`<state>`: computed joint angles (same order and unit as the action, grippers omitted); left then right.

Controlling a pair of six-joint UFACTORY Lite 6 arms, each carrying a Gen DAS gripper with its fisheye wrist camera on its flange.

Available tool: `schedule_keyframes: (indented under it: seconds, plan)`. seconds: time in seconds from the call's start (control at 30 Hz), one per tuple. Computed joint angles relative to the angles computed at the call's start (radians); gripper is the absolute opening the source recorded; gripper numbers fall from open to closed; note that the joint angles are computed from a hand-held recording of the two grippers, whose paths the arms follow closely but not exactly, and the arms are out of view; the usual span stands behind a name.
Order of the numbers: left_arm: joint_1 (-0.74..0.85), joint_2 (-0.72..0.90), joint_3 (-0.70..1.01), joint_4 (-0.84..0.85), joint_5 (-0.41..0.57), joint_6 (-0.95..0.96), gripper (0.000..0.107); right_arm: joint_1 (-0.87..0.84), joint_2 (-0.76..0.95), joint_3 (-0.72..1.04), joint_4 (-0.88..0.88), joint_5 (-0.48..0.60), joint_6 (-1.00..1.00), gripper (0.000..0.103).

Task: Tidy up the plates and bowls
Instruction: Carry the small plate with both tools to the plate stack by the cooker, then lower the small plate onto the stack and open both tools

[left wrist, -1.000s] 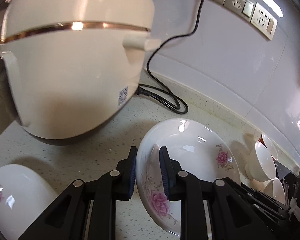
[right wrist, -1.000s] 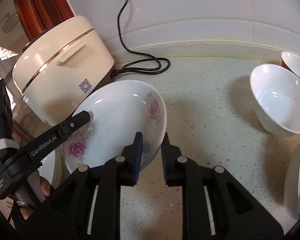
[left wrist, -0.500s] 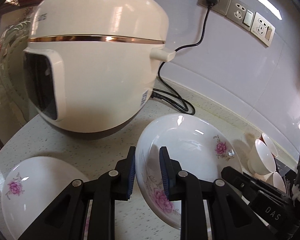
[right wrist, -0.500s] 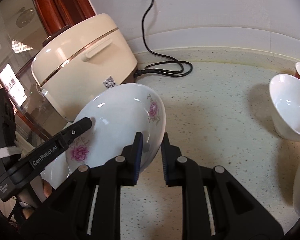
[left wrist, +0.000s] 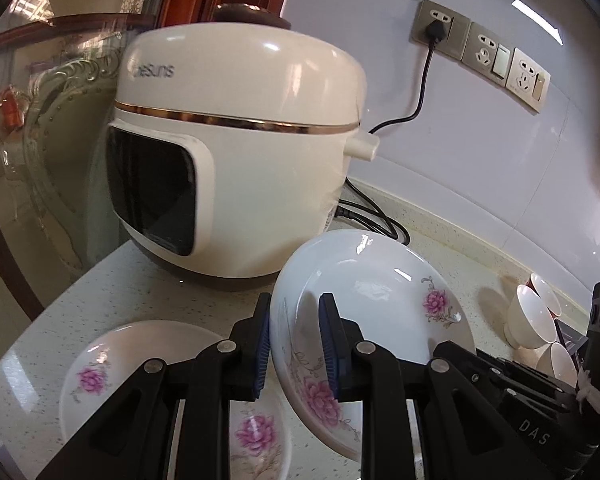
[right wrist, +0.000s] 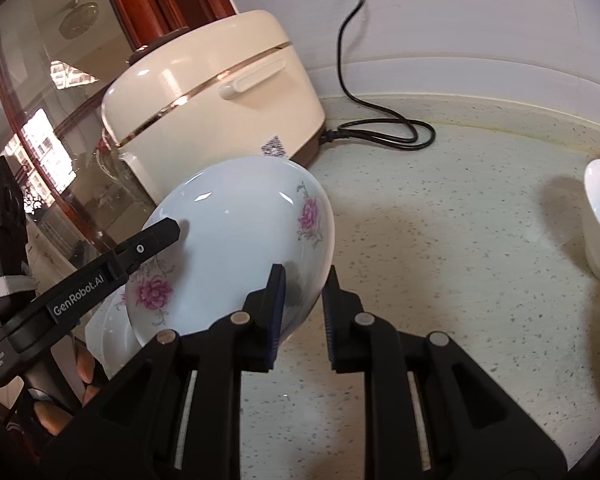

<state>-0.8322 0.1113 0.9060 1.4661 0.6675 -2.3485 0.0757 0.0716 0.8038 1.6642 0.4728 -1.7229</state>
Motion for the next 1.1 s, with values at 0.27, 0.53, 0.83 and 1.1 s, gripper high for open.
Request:
schedule_keyframes:
  seconds: [0.27, 0.53, 0.83, 1.1]
  plan:
    - [-0.031, -0.135, -0.13, -0.033, 0.052, 0.008, 0.023, 0.085, -0.029, -0.032, 0.071, -0.029, -0.066, 0.022]
    - [-0.044, -0.225, -0.237, -0.054, 0.084, 0.002, 0.023, 0.188, -0.069, -0.08, 0.182, -0.071, -0.173, 0.022]
    - [-0.067, -0.357, -0.378, -0.129, 0.102, 0.034, 0.025, 0.278, -0.068, -0.115, 0.323, -0.072, -0.307, 0.022]
    - [-0.11, -0.419, -0.445, -0.182, 0.143, 0.046, 0.025, 0.331, -0.049, -0.139, 0.465, -0.055, -0.453, 0.022]
